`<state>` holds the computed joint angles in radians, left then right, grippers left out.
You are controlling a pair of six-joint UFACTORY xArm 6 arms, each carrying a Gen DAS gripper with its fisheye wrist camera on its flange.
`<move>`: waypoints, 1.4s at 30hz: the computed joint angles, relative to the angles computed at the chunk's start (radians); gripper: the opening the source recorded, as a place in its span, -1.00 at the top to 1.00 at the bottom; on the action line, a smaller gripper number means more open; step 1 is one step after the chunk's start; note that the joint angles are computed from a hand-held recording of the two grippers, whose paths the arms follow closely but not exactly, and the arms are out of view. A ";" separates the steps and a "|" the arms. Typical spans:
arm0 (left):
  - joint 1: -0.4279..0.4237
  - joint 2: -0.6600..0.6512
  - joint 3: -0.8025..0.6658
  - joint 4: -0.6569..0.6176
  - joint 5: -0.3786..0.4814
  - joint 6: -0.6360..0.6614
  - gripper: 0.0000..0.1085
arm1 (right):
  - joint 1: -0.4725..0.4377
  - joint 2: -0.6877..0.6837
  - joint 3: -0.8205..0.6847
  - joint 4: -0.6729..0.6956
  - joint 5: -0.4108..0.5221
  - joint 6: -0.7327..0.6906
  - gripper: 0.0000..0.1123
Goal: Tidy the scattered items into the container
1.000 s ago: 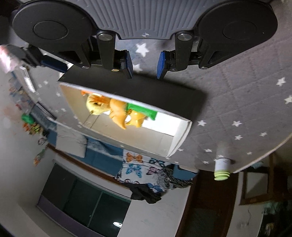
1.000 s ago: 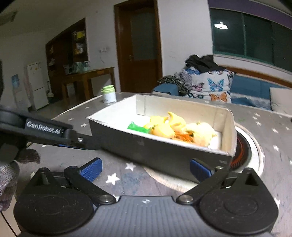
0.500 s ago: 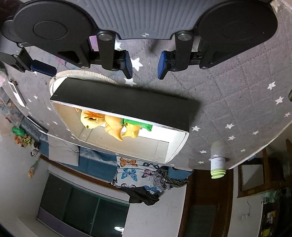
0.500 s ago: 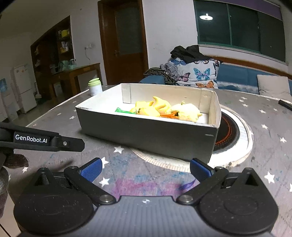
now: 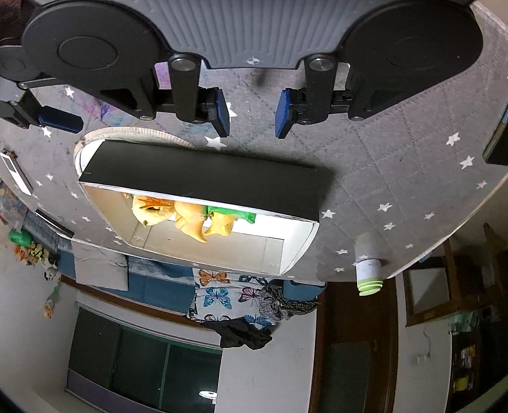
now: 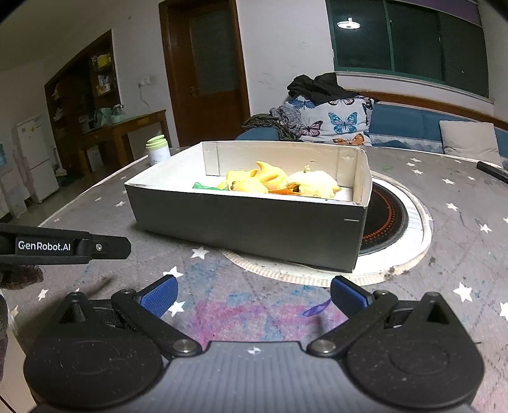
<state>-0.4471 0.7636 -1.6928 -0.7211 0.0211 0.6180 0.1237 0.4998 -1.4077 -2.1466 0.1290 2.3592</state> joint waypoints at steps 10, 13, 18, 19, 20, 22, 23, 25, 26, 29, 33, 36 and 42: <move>-0.016 0.005 0.011 -0.010 -0.066 0.048 0.37 | 0.006 0.009 -0.004 0.025 -0.009 -0.029 -0.83; -0.026 0.008 0.003 -0.075 -0.076 0.122 0.37 | 0.008 0.012 -0.007 0.020 -0.011 -0.024 -0.83; -0.039 0.011 -0.009 -0.169 -0.083 0.225 0.37 | 0.011 0.013 -0.009 0.008 -0.011 -0.014 -0.83; -0.041 0.011 -0.011 -0.179 -0.086 0.239 0.37 | 0.011 0.012 -0.009 0.007 -0.011 -0.011 -0.83; -0.043 0.012 -0.012 -0.191 -0.088 0.253 0.37 | 0.010 0.012 -0.010 0.002 -0.012 -0.006 -0.83; -0.046 0.013 -0.014 -0.208 -0.090 0.274 0.37 | 0.010 0.013 -0.010 -0.001 -0.013 -0.003 -0.83; -0.047 0.013 -0.015 -0.212 -0.089 0.279 0.37 | 0.009 0.013 -0.011 -0.002 -0.014 -0.002 -0.83; -0.049 0.012 -0.020 -0.246 -0.079 0.313 0.37 | 0.009 0.014 -0.014 -0.008 -0.018 0.003 -0.83; -0.050 0.012 -0.022 -0.257 -0.074 0.323 0.37 | 0.009 0.015 -0.015 -0.012 -0.020 0.006 -0.83; -0.053 0.014 -0.021 -0.250 -0.079 0.319 0.37 | 0.011 0.016 -0.017 -0.019 -0.023 0.008 -0.83; -0.056 0.014 -0.023 -0.272 -0.072 0.343 0.37 | 0.011 0.017 -0.018 -0.024 -0.026 0.010 -0.83; -0.054 0.015 -0.016 -0.230 -0.071 0.304 0.37 | 0.011 0.018 -0.019 -0.023 -0.028 0.011 -0.83; -0.051 0.015 -0.006 -0.169 -0.079 0.249 0.37 | 0.012 0.021 -0.022 -0.024 -0.031 0.011 -0.83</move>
<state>-0.4984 0.7789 -1.6986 -0.8900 -0.0581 0.8667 0.1356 0.5207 -1.4293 -2.1708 0.0978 2.3698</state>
